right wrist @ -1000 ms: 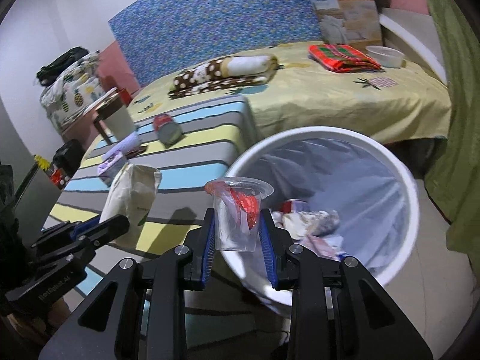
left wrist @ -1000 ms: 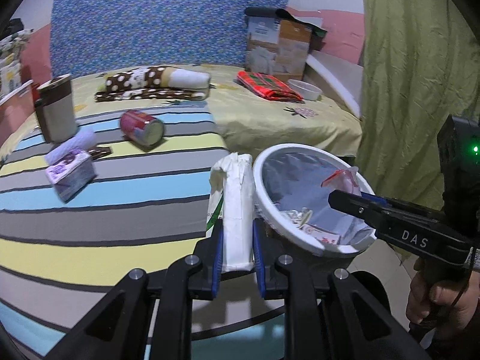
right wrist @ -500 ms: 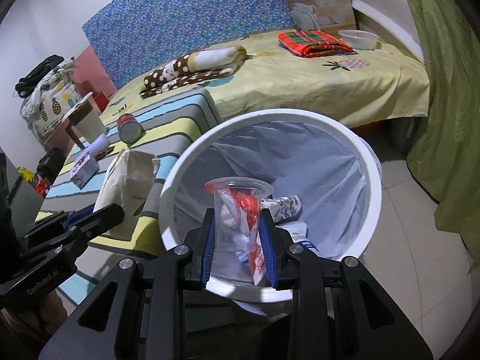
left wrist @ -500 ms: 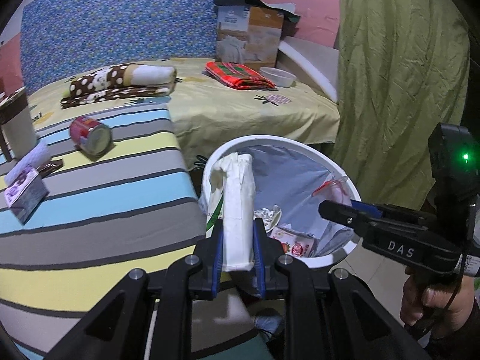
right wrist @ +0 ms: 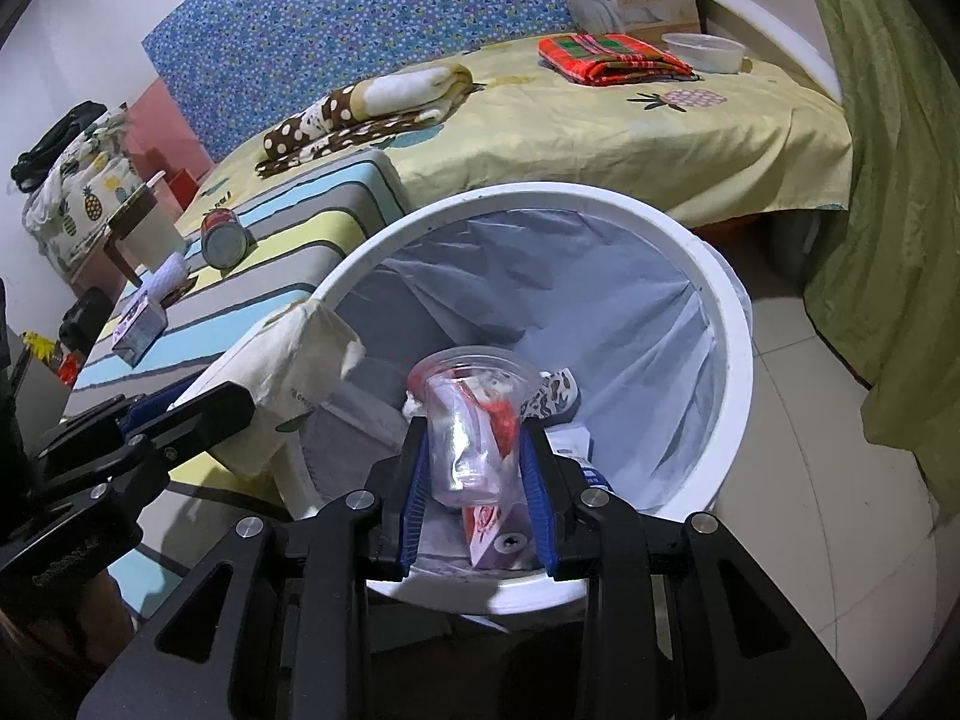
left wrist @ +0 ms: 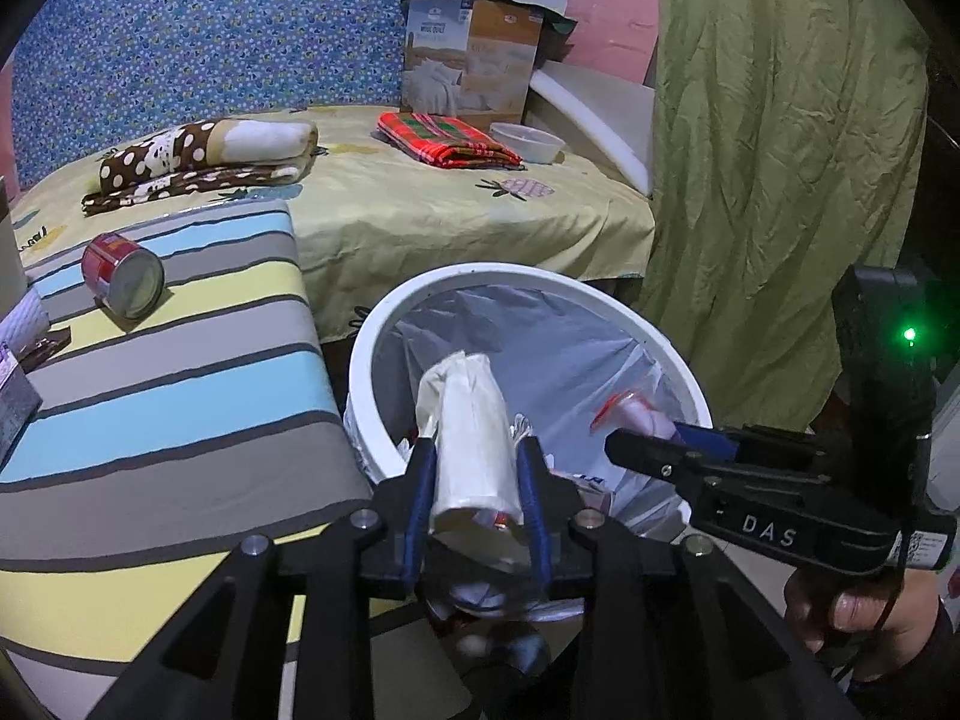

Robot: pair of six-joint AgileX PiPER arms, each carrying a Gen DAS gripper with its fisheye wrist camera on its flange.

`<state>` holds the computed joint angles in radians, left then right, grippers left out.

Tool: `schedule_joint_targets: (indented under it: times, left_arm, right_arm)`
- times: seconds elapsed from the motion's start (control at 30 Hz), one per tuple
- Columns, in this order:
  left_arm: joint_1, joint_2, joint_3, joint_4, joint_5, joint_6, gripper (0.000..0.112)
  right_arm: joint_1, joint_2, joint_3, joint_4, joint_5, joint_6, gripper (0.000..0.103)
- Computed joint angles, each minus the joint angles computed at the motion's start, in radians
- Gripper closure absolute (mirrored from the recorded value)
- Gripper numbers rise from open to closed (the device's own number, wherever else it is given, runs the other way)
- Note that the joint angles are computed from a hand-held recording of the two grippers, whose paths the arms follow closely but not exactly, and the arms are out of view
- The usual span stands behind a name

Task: Collect trash
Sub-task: 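Carry tissue and plastic cup over the bin and open both tools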

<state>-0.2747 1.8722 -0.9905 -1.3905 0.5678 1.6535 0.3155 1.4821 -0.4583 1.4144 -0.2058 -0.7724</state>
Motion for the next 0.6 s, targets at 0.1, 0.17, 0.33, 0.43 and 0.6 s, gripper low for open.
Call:
schedule_joint_targets:
  times: [0.1,0.17,0.33,0.43,0.6]
  left_arm:
    - [0.002,0.0,0.001,-0.006,0.007,0.001,0.08]
    - [0.003,-0.001,0.002,-0.008,0.006,0.006,0.08]
    - [0.01,-0.016,0.018,-0.018,0.005,0.018,0.077]
    - [0.019,-0.029,0.026,-0.023,0.013,0.023,0.076]
    - [0.036,-0.055,0.043,-0.031,0.023,0.031,0.076]
  right_arm:
    - [-0.001,-0.01,0.008,-0.033,-0.003,0.035,0.063]
    - [0.003,-0.015,0.01,-0.032,-0.01,0.037,0.061]
    - [0.013,-0.033,0.016,-0.016,-0.017,0.034,0.059]
    - [0.028,-0.051,0.019,0.04,-0.03,-0.012,0.058]
    - [0.067,-0.086,0.023,0.149,-0.065,-0.102,0.058]
